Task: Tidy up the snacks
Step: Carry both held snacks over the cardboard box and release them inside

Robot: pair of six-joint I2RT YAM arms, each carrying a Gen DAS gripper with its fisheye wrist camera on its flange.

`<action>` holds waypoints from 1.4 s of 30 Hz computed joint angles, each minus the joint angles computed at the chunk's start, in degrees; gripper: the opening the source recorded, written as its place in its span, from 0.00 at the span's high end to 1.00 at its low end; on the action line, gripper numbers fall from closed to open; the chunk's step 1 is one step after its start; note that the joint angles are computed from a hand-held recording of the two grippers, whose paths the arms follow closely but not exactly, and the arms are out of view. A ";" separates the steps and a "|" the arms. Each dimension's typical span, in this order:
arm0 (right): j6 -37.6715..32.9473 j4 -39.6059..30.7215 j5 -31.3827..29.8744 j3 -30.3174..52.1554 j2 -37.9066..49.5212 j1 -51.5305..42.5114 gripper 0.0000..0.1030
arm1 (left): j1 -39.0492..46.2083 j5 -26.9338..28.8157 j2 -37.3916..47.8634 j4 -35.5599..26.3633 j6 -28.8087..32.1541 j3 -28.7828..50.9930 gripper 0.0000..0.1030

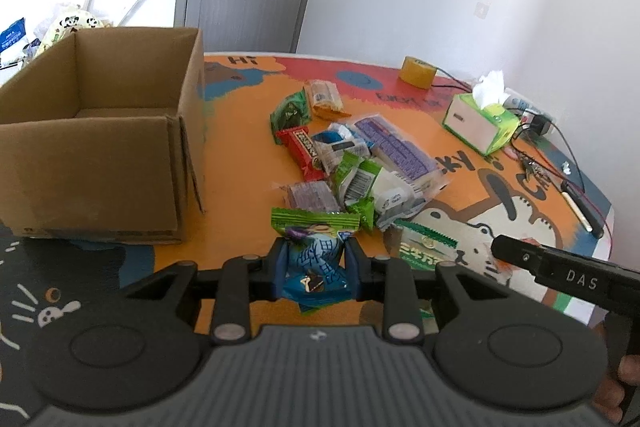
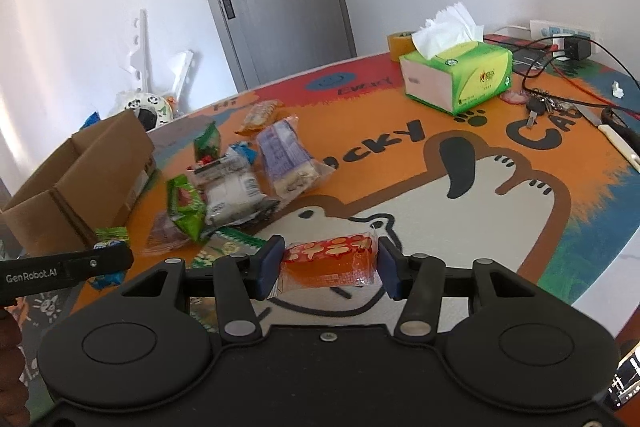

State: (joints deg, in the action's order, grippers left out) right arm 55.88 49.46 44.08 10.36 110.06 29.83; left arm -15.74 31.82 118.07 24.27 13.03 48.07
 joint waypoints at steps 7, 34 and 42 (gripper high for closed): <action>2.06 -8.88 4.25 1.84 -6.10 5.00 0.51 | 2.64 2.77 -3.48 2.35 -1.08 -3.24 0.72; -4.21 -21.03 8.97 13.83 -11.42 12.10 0.51 | 14.30 10.75 -8.60 4.05 -2.86 -3.64 0.72; -9.38 -16.82 6.74 15.83 -9.87 9.62 0.52 | 14.58 10.53 -7.89 5.56 -4.47 -2.11 0.72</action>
